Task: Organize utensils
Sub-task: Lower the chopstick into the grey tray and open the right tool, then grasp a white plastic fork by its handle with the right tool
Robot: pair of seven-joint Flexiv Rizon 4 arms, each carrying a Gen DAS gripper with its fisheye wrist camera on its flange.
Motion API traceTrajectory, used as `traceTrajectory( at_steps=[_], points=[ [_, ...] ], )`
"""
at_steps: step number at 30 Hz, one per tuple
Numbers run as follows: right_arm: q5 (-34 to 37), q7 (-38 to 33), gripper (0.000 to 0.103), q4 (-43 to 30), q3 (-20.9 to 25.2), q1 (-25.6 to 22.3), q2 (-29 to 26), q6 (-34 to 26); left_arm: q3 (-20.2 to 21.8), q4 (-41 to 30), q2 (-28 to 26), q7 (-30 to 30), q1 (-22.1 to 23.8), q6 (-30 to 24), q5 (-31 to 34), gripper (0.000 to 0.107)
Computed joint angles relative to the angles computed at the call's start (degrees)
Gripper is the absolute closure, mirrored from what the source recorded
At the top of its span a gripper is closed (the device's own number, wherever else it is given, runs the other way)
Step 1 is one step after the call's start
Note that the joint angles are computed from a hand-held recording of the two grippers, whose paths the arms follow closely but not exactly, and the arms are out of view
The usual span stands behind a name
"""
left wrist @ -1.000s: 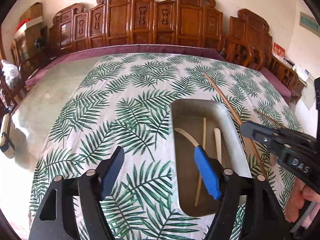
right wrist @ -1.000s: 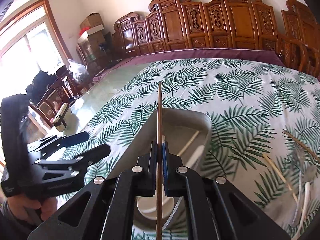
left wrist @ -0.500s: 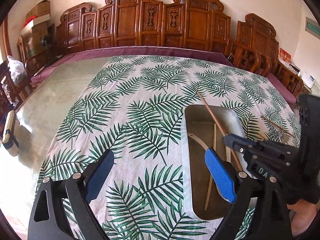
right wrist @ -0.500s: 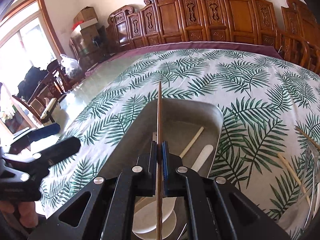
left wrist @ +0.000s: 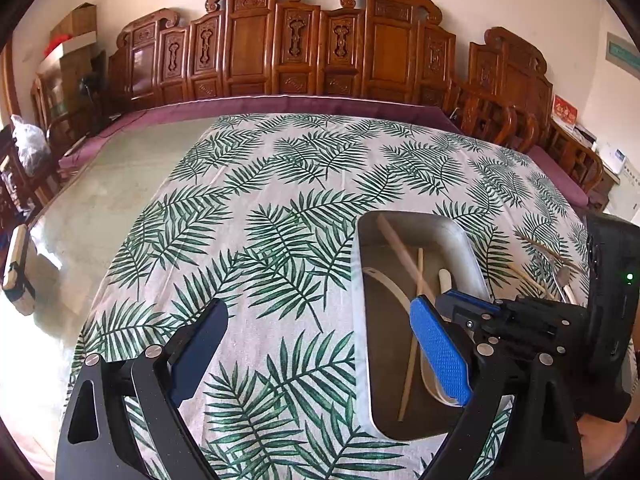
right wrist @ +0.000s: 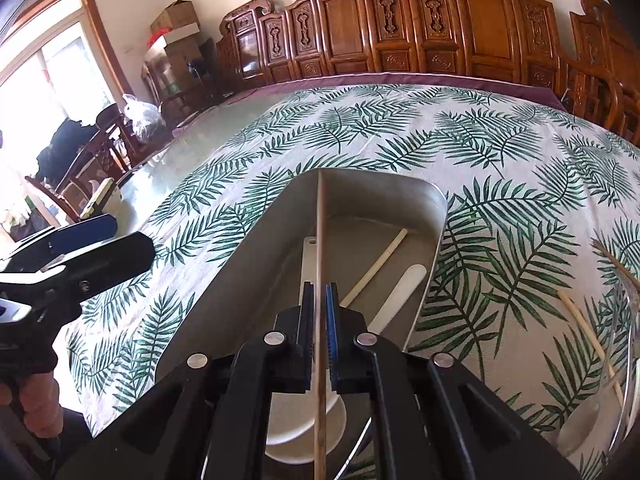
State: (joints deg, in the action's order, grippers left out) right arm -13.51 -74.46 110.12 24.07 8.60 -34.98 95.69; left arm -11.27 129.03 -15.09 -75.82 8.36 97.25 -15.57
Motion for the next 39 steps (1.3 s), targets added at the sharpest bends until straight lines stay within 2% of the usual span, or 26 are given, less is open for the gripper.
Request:
traceTrajectory(
  at_steps=[5,8,13,15,17,19,24,26,27,32,37,39],
  points=[
    [0.0,-1.4,0.095,0.5,2.5,-3.1,0.9,-0.2,-1.3,0.1,0.1,-0.2,0.3,0.4,0.0,0.018],
    [0.3,-2.6,0.095,2.3,4.1,-5.7,2.6,1.2,-4.1,0.7,0.4,-0.1,2.0,1.2,0.0,0.018],
    [-0.6,-3.8,0.095,7.2,2.6,-8.6,7.8,3.1,-9.4,1.4,0.7,-0.1,5.4,1.9,0.8,0.018],
    [-0.9,-4.3,0.095,9.6,2.6,-11.1,10.1,3.5,-10.1,1.3,0.7,-0.4,5.3,2.0,1.5,0.018],
    [-1.1,-4.8,0.090,11.5,2.7,-13.5,11.9,3.4,-10.8,1.2,0.7,-0.5,5.1,2.2,2.3,0.018],
    [-1.0,-5.2,0.079,13.8,0.5,-13.9,14.0,4.3,-12.2,1.2,0.6,-0.7,5.6,2.2,2.8,0.018],
    [-0.6,-5.8,0.078,17.6,-6.4,-13.2,17.5,4.2,-15.2,1.3,0.4,-0.7,6.0,2.3,4.4,0.018],
    [-0.3,-6.5,0.078,18.0,-6.6,-14.6,17.3,4.2,-15.4,1.1,0.1,-0.8,5.1,2.3,4.8,0.018],
    [-0.1,-6.5,0.078,18.6,-9.1,-13.2,17.4,4.5,-15.6,1.2,0.0,-0.9,4.9,2.3,5.0,0.018],
    [1.4,-5.3,0.078,19.6,-15.4,-8.6,15.4,5.3,-14.3,1.0,-0.5,-1.0,2.1,2.3,6.2,0.018],
    [1.2,-5.6,0.078,18.5,-11.0,-13.8,12.3,2.3,-16.9,1.3,-0.9,-1.1,3.5,2.1,6.6,0.018],
    [1.2,-6.1,0.078,18.2,-10.2,-14.3,11.7,1.5,-16.4,1.3,-0.9,-1.1,2.7,2.1,6.9,0.018]
  ],
)
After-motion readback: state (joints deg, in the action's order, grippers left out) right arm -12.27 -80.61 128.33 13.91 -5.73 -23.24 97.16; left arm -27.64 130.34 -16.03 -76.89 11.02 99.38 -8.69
